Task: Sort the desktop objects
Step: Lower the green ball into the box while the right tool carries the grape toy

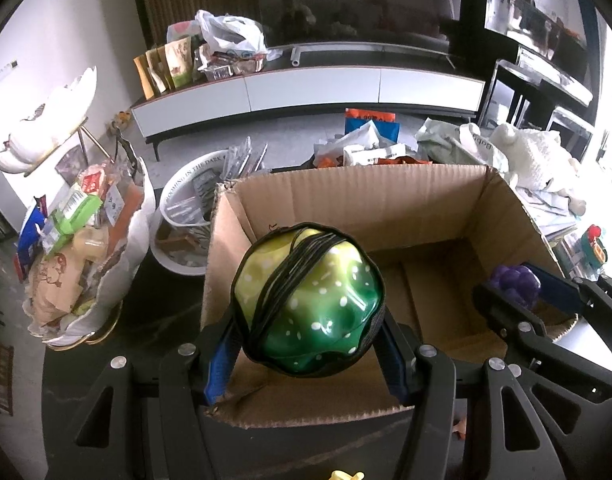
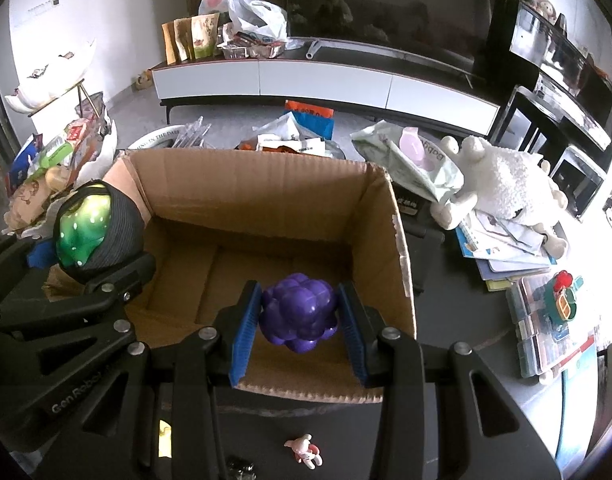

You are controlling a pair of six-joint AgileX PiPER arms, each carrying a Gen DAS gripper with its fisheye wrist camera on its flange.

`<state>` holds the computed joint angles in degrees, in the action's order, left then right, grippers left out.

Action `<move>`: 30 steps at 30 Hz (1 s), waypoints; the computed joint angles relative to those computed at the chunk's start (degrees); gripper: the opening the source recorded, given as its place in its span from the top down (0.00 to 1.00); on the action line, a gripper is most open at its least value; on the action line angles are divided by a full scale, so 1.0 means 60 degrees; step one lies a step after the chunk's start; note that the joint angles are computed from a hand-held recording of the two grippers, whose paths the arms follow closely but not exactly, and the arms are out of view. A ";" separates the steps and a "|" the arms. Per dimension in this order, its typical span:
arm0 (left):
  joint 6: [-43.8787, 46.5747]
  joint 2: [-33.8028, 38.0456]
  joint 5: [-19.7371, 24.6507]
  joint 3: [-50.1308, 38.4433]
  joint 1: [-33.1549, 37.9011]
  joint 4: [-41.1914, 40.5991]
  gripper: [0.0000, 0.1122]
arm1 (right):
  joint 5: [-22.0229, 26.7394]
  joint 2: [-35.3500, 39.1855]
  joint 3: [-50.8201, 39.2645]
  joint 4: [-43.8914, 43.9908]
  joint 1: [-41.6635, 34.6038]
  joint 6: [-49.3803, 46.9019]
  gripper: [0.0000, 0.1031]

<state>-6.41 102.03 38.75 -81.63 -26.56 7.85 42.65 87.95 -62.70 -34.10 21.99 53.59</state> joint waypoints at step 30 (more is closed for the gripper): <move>-0.0275 0.1046 0.0719 -0.1067 -0.0137 0.0338 0.49 | -0.0199 0.0674 -0.0300 0.0185 -0.0352 -0.0543 0.64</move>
<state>-8.06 108.31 43.06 -88.03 -27.38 9.88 41.45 91.99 -64.50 -32.99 19.87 50.34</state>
